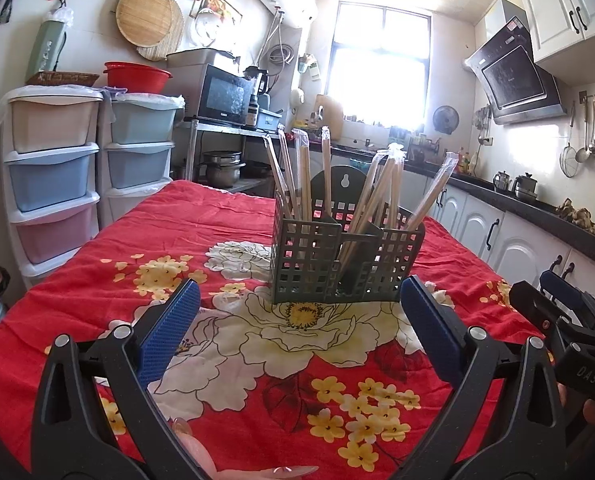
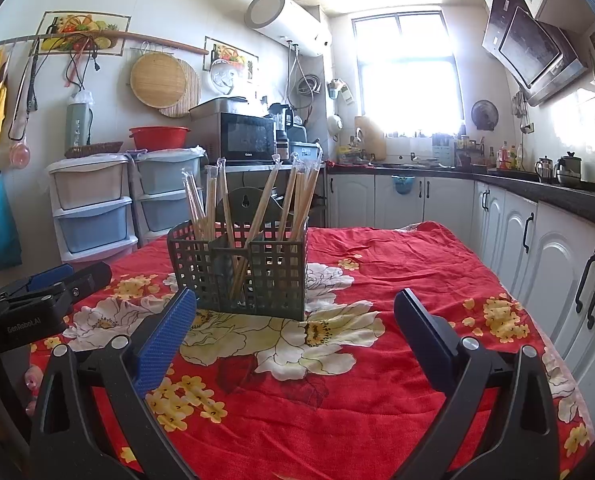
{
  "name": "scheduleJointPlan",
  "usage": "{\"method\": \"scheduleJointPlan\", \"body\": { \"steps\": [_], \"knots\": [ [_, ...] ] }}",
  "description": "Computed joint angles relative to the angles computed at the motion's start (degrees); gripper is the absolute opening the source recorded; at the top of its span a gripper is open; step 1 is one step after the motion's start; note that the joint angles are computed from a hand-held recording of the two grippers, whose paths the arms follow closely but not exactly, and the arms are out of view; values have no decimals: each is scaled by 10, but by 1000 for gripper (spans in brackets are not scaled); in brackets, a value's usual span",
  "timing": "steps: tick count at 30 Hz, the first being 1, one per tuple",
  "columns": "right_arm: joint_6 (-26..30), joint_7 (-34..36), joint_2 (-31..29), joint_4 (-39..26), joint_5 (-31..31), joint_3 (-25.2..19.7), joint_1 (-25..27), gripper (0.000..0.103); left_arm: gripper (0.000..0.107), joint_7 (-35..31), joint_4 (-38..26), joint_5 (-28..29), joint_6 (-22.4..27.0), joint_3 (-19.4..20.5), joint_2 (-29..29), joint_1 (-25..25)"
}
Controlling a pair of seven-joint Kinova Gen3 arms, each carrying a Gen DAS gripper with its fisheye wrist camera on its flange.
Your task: Organize utensils
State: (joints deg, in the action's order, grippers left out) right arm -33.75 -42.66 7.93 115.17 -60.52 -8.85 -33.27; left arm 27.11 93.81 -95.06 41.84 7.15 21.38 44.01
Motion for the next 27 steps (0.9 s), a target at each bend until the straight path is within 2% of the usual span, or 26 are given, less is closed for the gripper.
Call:
{"method": "scheduleJointPlan", "body": {
  "steps": [27],
  "knots": [
    [2, 1, 0, 0, -1, 1, 0, 96, 92, 5, 3, -6, -1, 2, -1, -2]
  ]
}}
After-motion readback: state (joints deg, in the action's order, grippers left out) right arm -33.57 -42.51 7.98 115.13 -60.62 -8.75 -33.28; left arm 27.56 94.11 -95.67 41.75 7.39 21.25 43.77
